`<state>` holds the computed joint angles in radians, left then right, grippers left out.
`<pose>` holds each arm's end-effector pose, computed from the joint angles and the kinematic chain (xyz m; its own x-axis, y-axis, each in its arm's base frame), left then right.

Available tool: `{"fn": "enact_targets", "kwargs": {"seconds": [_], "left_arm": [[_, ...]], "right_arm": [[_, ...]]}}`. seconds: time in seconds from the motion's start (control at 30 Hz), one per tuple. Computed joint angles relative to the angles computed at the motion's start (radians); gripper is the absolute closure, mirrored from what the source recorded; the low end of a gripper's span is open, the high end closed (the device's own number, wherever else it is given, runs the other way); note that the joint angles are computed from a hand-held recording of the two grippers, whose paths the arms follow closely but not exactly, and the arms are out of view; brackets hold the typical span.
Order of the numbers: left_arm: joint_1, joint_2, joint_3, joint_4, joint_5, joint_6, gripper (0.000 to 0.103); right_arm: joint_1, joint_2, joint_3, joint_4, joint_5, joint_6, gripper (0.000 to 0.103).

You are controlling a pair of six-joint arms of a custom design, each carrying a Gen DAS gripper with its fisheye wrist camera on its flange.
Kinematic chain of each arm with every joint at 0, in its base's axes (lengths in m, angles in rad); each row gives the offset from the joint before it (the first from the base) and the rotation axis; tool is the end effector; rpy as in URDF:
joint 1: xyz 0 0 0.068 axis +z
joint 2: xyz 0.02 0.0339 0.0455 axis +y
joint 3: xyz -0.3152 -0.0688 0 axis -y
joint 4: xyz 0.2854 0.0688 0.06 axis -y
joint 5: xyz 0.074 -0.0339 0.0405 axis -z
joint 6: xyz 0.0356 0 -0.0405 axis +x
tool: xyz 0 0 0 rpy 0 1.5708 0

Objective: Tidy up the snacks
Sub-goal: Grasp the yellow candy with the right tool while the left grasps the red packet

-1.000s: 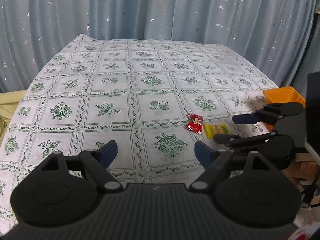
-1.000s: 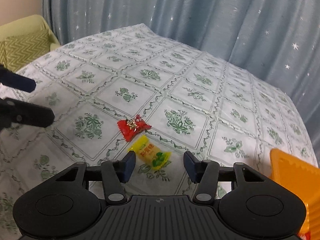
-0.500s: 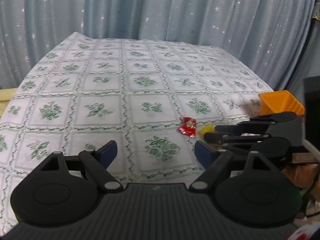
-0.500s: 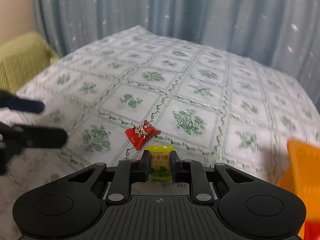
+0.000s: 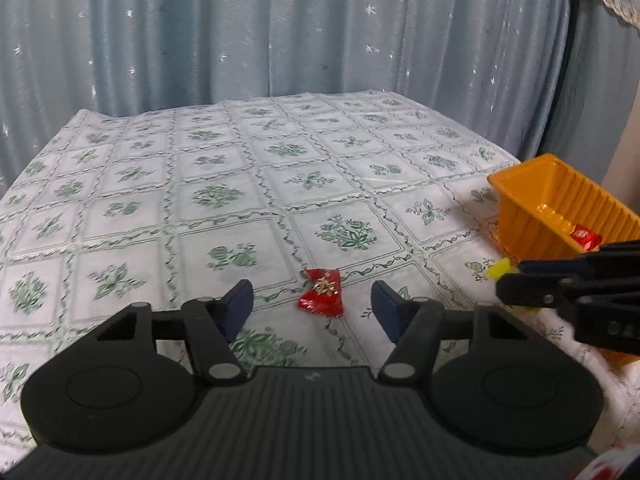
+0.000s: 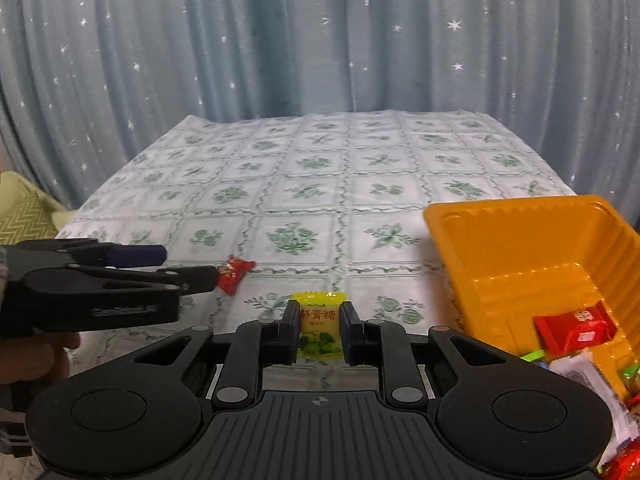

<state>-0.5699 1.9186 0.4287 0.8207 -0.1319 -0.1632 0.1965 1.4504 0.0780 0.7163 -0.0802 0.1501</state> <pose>0.2518 -0.1558 0.0624 -0.5882 0.1856 -0.7872 0.3572 0.9329 -0.0469 0.1799 0.0387 0.0917 -0.6300 0.0266 -0.7762 -0.1645 0.9722 0.1668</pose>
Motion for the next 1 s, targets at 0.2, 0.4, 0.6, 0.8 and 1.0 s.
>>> {"fn": "enact_targets", "kwargs": {"seconds": [0.2,0.4,0.6,0.8,1.0], "left_arm": [[-0.031,0.080,0.099,-0.053,-0.040,0.018,0.057],[-0.045,0.132,0.148,-0.078,-0.078,0.016,0.064],[-0.051,0.145,0.167,-0.086,-0.091,0.016,0.071],[-0.050,0.142,0.162,-0.086,-0.088,0.008,0.080],[-0.044,0.126,0.143,-0.087,-0.101,-0.005,0.084]], "right_arm": [[-0.085,0.024,-0.021,0.048,-0.065,-0.001,0.082],[-0.135,0.031,-0.028,0.065,-0.110,-0.014,0.082],[-0.153,0.049,-0.029,0.074,-0.124,-0.018,0.082],[-0.143,0.038,-0.032,0.067,-0.118,-0.014,0.082],[-0.113,0.040,-0.034,0.074,-0.099,-0.014,0.082]]}}
